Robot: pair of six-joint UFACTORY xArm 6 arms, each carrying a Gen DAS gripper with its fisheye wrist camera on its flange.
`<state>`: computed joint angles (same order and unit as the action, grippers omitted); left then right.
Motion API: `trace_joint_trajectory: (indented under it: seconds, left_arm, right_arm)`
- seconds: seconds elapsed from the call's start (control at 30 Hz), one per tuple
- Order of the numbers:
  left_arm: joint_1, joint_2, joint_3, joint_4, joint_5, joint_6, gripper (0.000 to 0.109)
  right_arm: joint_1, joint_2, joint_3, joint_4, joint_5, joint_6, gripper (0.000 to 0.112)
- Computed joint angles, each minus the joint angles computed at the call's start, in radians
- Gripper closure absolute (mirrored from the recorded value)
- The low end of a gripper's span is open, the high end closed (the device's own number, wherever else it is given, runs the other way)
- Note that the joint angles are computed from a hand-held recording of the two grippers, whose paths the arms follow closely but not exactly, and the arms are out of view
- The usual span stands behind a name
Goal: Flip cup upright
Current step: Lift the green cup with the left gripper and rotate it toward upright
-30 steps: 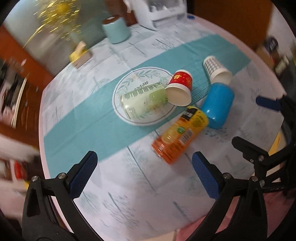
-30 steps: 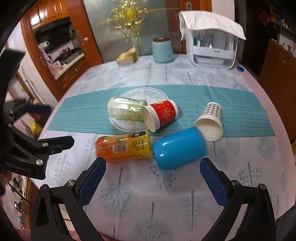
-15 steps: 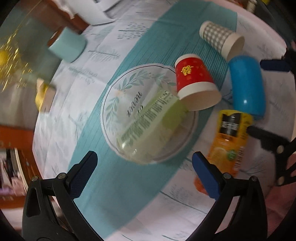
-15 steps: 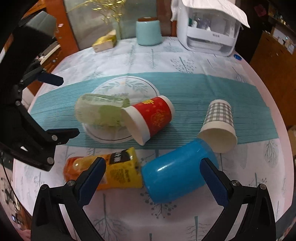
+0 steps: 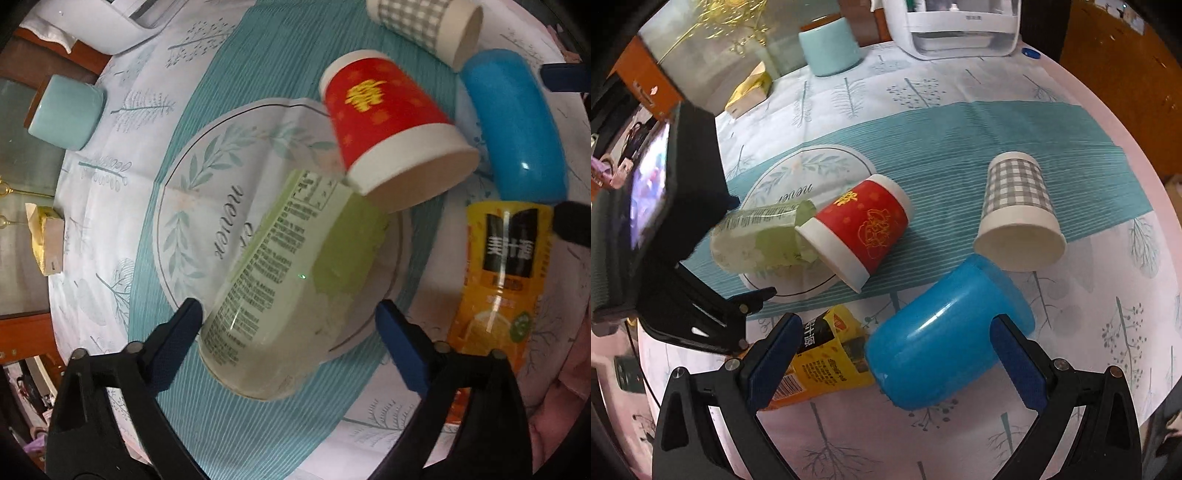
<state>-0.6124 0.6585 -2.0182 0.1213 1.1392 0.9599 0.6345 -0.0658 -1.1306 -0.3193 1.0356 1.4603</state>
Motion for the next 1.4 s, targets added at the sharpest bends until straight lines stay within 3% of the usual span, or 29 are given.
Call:
trace_joint_trajectory:
  seconds: [0.07,0.17,0.4,0.73,0.9,1.03,1.27,1.4]
  left_arm:
    - [0.002,0.039,-0.064,-0.008,0.053,-0.009,0.032]
    - [0.002,0.073,-0.129,-0.020,0.101,-0.013,0.034]
    - [0.005,0.009,-0.054,0.013,0.026,-0.045,0.038]
    - [-0.011,-0.142,0.012,0.036,0.053,-0.200,0.040]
    - [-0.032,-0.328,0.172,0.028,0.027,-0.358,0.040]
    - [-0.056,-0.504,0.337,0.018,0.022,-0.521,0.040]
    - [-0.056,-0.769,0.623,-0.073,0.003,-0.852,0.040]
    - [-0.041,-0.906,0.794,-0.167,-0.031,-0.957,0.040]
  right_arm:
    - [0.006,-0.001,-0.008,0.003,0.026,0.000,0.010]
    - [0.014,0.000,-0.018,0.004,0.046,0.006,0.010]
    - [0.029,-0.029,-0.001,0.013,0.038,0.026,0.010]
    - [0.107,-0.187,0.100,-0.060,0.022,0.172,0.010]
    - [0.180,-0.329,0.189,-0.093,0.021,0.264,0.010]
    - [0.243,-0.471,0.291,-0.101,-0.030,0.349,0.010]
    - [0.362,-0.630,0.386,-0.103,-0.045,0.440,0.010]
    - [0.423,-0.689,0.434,-0.106,-0.064,0.508,0.010]
